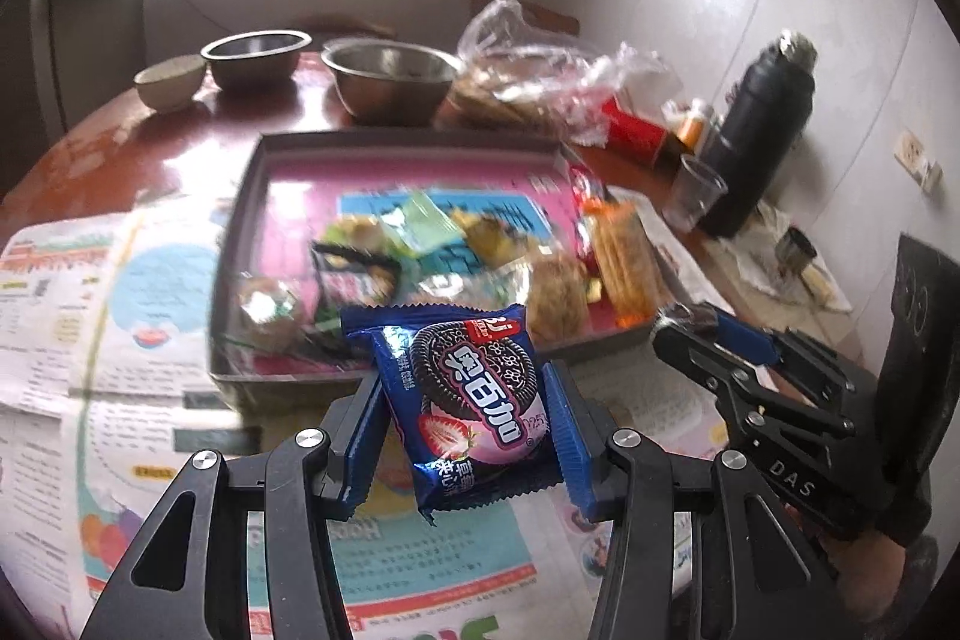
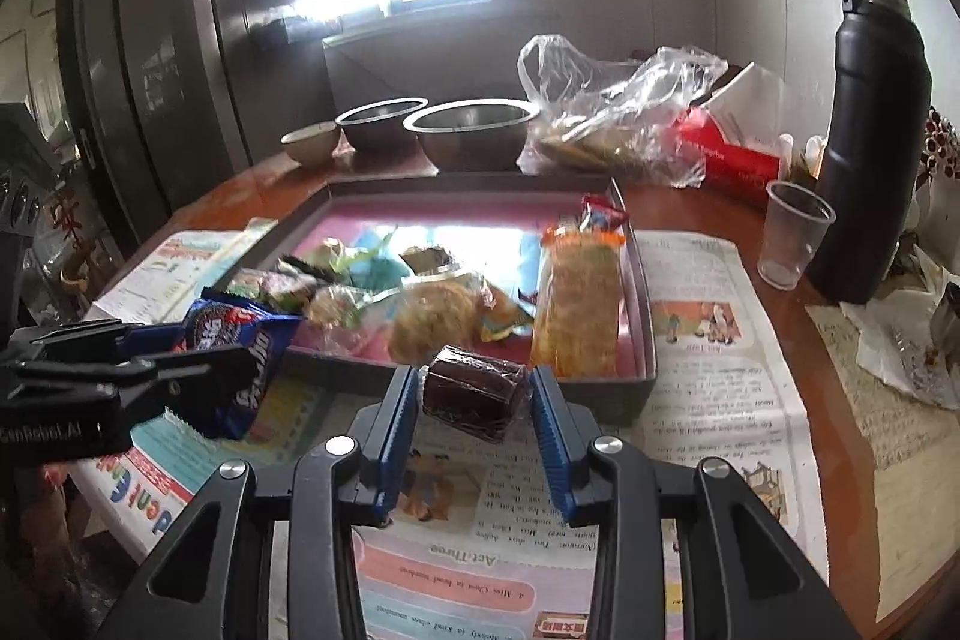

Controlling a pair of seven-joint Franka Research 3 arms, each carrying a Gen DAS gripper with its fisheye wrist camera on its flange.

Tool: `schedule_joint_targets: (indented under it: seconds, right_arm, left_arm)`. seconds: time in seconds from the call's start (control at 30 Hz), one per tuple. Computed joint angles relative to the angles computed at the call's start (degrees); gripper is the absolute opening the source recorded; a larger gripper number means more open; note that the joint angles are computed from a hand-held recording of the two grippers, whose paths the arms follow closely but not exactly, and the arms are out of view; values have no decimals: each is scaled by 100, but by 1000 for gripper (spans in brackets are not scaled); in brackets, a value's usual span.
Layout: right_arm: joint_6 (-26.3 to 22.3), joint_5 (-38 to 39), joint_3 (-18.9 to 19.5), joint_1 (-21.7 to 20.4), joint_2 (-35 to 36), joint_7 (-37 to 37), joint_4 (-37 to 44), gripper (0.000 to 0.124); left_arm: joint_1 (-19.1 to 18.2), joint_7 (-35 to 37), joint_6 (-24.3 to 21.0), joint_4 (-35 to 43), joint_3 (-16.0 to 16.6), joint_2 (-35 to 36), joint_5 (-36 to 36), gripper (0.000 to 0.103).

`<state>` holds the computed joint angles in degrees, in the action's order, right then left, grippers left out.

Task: Organize snacks
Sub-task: 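Grasp the blue Oreo pack with the left tool while the right grasps the dark-brown snack, then lower the Oreo pack into the box with the left tool while the right lowers the dark-brown snack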

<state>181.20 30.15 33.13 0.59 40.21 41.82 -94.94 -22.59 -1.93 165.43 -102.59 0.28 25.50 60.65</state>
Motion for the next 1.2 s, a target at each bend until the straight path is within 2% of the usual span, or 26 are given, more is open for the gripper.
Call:
schedule_joint_targets:
  seconds: [0.27, 0.43, 0.57, 0.8, 1.2]
  right_arm:
    - [135, -84, 371, -210, 151, -68, 199, 38]
    - [172, -159, 470, -242, 246, -13, 345, 38]
    - [144, -226, 410, -164, 323, 66, 503, 38]
    - [-56, -236, 84, 126, 463, 209, 846, 38]
    - [-354, -20, -403, 583, 709, 234, 1421, 38]
  left_arm:
    - [77, -625, -158, -88, 150, -228, 474, 52]
    - [253, -919, -280, -127, 79, -302, 728, 52]
    - [391, -967, -290, -106, 3, -249, 745, 52]
    - [457, -599, -180, 137, -54, 12, 481, 52]
    - [331, 605, -172, 735, 33, 617, -622, 52]
